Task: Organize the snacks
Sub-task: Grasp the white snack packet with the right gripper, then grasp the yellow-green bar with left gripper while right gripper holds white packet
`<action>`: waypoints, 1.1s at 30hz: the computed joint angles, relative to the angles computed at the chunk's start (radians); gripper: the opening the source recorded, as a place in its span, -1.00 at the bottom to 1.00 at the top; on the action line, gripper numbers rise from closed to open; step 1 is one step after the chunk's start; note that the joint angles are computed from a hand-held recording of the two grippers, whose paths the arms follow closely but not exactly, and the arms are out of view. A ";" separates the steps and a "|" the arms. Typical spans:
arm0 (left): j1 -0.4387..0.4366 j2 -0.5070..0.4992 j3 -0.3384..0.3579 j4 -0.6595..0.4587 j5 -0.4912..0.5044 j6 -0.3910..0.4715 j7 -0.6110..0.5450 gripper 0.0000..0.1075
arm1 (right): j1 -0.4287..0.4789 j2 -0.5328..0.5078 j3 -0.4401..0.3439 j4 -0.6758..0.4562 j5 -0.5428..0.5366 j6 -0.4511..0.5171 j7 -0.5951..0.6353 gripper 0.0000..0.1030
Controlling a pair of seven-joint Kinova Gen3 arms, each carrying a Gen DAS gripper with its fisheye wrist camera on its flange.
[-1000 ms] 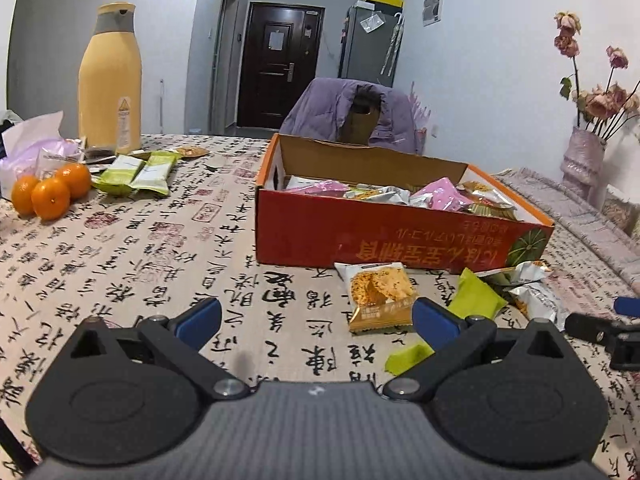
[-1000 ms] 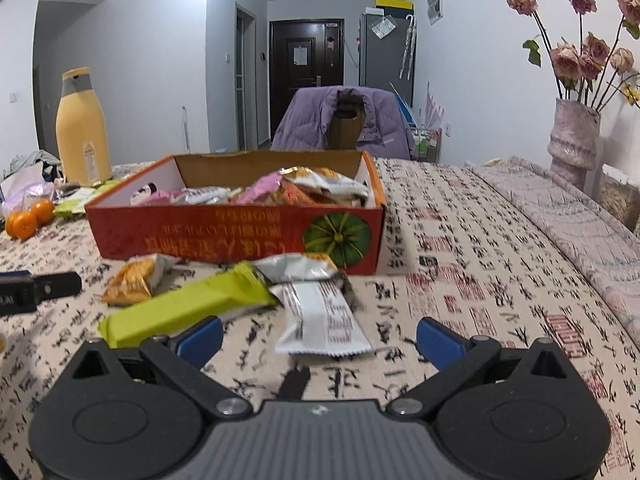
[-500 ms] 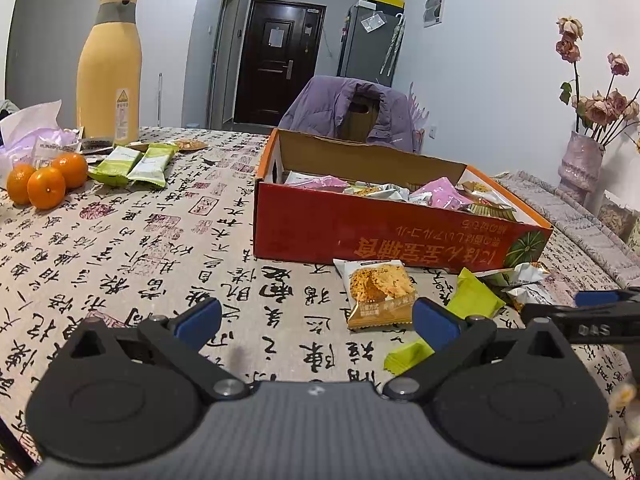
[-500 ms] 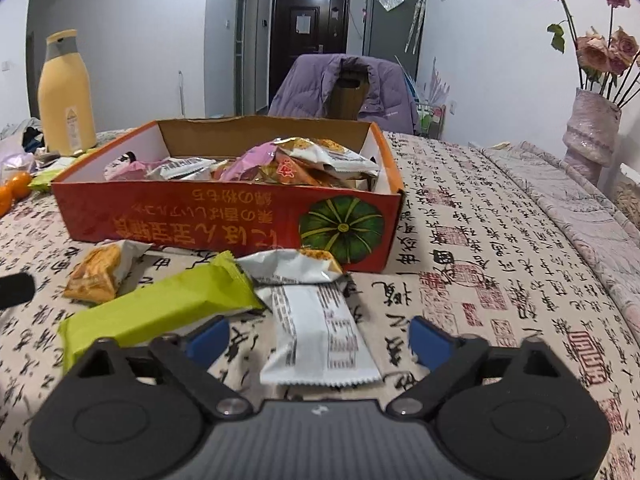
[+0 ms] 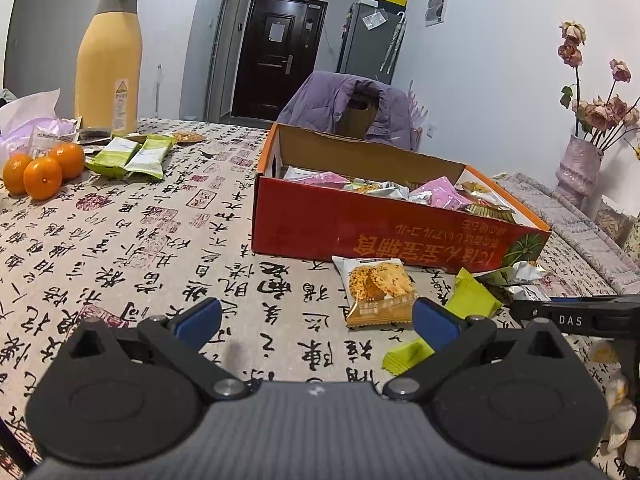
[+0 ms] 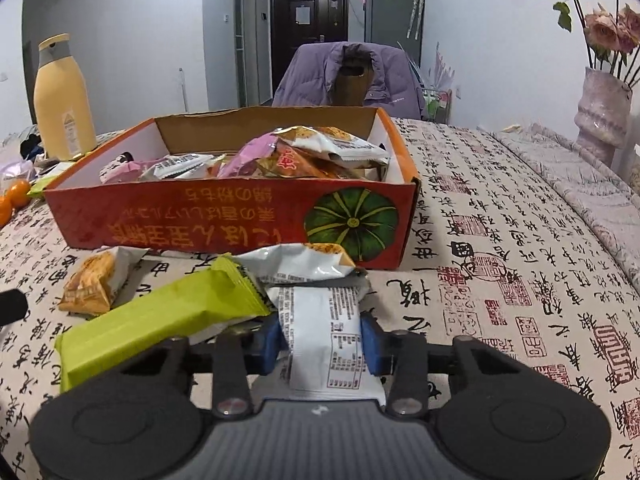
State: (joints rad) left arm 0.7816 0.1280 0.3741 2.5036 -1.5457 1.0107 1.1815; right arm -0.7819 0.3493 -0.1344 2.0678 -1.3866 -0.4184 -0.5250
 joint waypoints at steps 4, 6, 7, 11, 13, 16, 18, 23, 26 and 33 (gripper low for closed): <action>-0.003 -0.003 -0.001 0.004 -0.007 -0.006 0.010 0.92 | -0.041 -0.020 -0.023 0.061 0.125 -0.125 -0.135 -0.23; -0.003 -0.003 0.000 0.004 -0.005 -0.005 0.010 0.92 | -0.059 -0.033 -0.031 0.090 0.166 -0.178 -0.187 -0.24; -0.003 -0.003 0.000 0.004 -0.006 -0.004 0.009 0.92 | -0.066 -0.040 -0.037 0.110 0.189 -0.206 -0.219 -0.23; -0.004 -0.002 -0.001 0.000 0.000 -0.006 0.000 0.92 | -0.095 -0.066 -0.061 0.192 0.250 -0.312 -0.325 -0.23; -0.007 -0.003 -0.003 -0.002 0.001 -0.011 -0.005 0.92 | -0.107 -0.068 -0.068 0.221 0.257 -0.353 -0.355 -0.23; -0.005 0.001 -0.003 -0.009 0.013 -0.009 -0.019 0.92 | -0.105 -0.065 -0.069 0.240 0.264 -0.372 -0.382 -0.24; -0.003 0.003 -0.003 -0.011 0.017 -0.007 -0.022 0.92 | -0.099 -0.065 -0.069 0.247 0.272 -0.370 -0.401 -0.23; -0.007 0.001 -0.009 -0.025 0.039 -0.019 -0.057 0.92 | -0.104 -0.054 -0.069 0.265 0.309 -0.392 -0.442 -0.23; -0.015 -0.001 -0.015 -0.046 0.075 -0.035 -0.115 0.92 | -0.101 -0.056 -0.069 0.278 0.341 -0.399 -0.481 -0.23; -0.003 -0.001 -0.022 -0.093 0.113 -0.031 -0.202 0.92 | -0.090 -0.064 -0.056 0.279 0.373 -0.362 -0.503 -0.23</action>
